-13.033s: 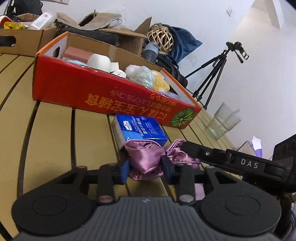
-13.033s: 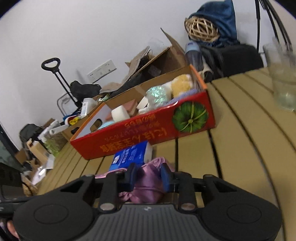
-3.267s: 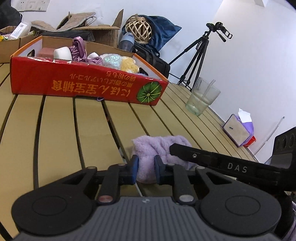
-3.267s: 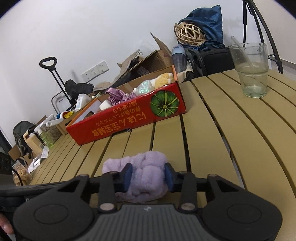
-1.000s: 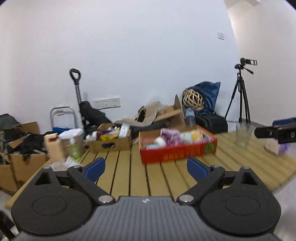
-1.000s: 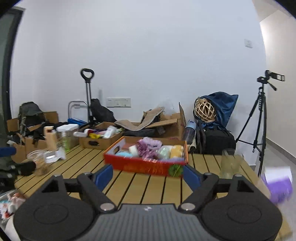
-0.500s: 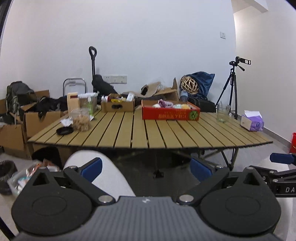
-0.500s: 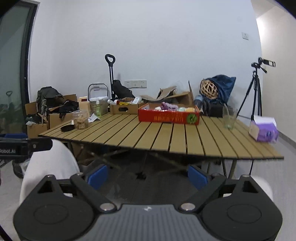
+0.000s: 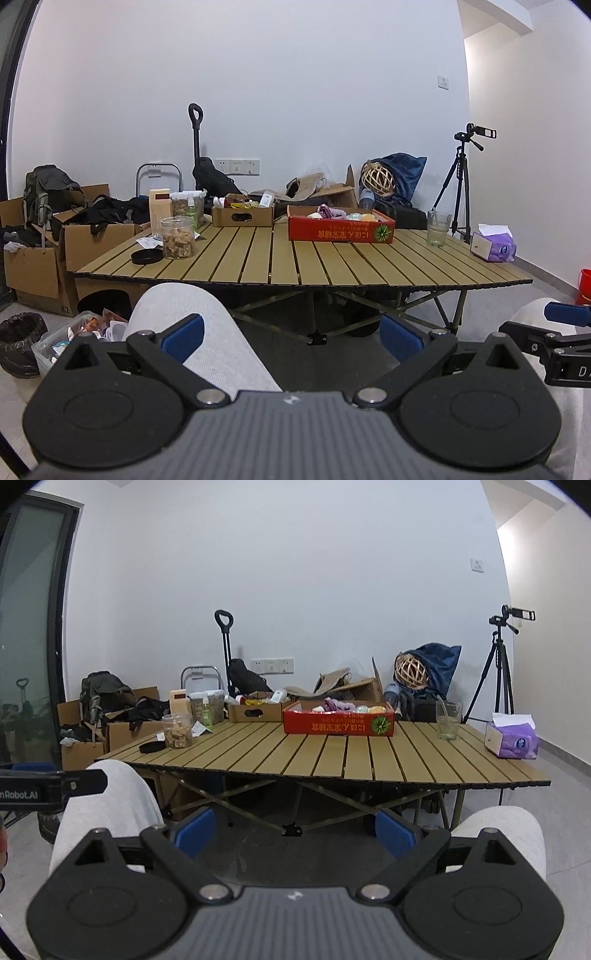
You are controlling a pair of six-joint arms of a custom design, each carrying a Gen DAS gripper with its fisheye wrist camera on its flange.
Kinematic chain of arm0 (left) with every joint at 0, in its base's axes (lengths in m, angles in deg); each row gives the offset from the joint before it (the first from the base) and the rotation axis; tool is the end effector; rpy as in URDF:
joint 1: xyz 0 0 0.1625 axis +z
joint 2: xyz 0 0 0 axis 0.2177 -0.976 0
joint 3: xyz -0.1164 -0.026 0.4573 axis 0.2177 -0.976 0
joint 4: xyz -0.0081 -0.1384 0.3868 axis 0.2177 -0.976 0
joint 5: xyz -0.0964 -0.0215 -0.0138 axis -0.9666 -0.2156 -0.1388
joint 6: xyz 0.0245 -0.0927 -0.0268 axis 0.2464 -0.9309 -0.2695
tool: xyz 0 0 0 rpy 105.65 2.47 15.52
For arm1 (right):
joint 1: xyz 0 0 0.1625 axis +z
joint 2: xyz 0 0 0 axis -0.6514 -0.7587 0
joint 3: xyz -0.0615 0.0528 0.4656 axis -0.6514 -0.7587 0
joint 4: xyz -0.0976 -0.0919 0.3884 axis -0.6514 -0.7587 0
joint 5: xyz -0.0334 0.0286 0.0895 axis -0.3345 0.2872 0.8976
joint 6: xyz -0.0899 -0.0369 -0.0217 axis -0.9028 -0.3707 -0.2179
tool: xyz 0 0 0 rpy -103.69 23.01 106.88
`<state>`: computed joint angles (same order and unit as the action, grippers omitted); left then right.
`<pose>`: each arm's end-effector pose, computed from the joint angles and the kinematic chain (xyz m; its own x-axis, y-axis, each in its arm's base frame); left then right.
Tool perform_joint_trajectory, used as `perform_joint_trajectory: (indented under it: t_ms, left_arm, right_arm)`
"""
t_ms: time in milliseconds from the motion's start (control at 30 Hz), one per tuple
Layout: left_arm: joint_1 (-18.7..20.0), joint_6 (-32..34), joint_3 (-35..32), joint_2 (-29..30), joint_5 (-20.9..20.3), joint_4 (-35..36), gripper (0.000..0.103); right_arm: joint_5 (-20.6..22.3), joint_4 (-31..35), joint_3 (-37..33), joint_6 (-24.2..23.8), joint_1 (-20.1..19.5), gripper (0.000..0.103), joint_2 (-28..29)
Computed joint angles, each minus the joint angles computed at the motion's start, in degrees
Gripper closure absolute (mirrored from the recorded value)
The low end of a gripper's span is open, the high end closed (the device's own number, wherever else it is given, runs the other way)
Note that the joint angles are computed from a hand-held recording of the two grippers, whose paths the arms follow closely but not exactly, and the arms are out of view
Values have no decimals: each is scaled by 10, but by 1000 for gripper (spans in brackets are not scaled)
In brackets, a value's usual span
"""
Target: Organize soft objects
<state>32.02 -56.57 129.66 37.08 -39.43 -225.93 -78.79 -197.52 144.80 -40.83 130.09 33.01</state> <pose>-0.2572 -0.5207 0.0968 -0.6536 0.4208 -0.6292 0.7548 0.3014 -0.5825 0.0977 -0.4284 0.2086 -0.7216 0.1734 0.6703 -0.6114 0.2946 -0.7344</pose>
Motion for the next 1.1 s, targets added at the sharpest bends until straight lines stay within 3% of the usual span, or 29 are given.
perform_joint_trajectory:
  t_ms: [133,1100]
  left_arm:
    - [0,5,0,-1,0,-6,0]
    - [-4,12,4,3,-2,-23,0]
  right_arm:
    - [2,-6,-1,-2,1,0,0]
    - [18,-11,-2,-5,-2,0,0]
